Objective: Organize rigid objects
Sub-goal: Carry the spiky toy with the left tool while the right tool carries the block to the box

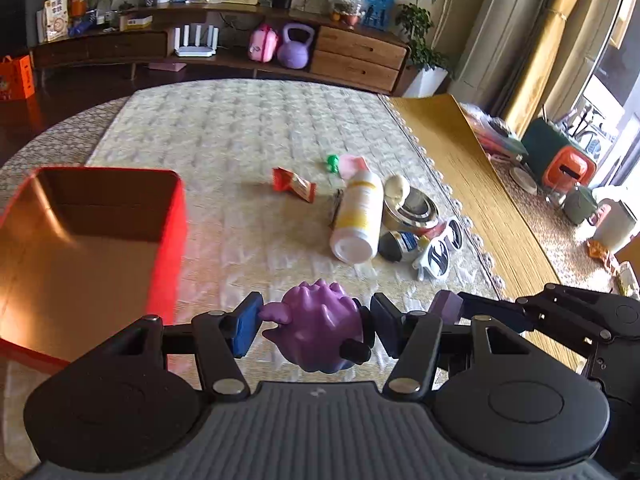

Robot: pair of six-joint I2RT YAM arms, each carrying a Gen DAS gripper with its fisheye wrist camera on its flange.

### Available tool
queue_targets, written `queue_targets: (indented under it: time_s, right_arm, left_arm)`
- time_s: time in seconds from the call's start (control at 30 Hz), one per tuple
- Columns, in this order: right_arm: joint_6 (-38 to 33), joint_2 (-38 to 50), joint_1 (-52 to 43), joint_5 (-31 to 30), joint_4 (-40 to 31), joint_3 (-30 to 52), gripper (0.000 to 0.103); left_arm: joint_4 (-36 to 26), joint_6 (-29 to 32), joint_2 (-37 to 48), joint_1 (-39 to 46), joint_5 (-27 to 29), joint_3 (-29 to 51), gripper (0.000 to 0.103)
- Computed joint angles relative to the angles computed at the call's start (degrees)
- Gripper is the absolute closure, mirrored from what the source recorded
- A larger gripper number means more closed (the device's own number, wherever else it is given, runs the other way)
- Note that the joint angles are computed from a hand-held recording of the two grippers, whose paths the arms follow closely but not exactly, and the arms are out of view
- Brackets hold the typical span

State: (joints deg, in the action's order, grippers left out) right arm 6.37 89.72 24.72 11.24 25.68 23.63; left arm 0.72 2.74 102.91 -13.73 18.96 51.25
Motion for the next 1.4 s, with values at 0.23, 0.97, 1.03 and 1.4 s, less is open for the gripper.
queue_targets:
  time_s: [0.23,0.97,1.03,1.4]
  right_arm:
    - [0.8,0.7,5.4,1.4,-5.4,7.3,0.064]
    - [-2.5,26.5,12.1,1.6,-15.9,39.8,0.065]
    - [-2.4,29.4,11.9,1.2,-17.5,43.3,0.064]
    - [-3.6,43.5,9.3,-1.6,-25.9,61.3,0.065]
  left_arm:
    - [-4.3,2.9,-4.4,7.1,2.6,2.1,0.044]
    - [-10.4,9.7,12.5,20.2,-0.4,21.0,0.044]
    - [-11.0,9.4,15.1,20.1,-1.1,23.7,0.044]
    - [-14.2,8.4,28.3,17.6,-7.1,39.6,0.044]
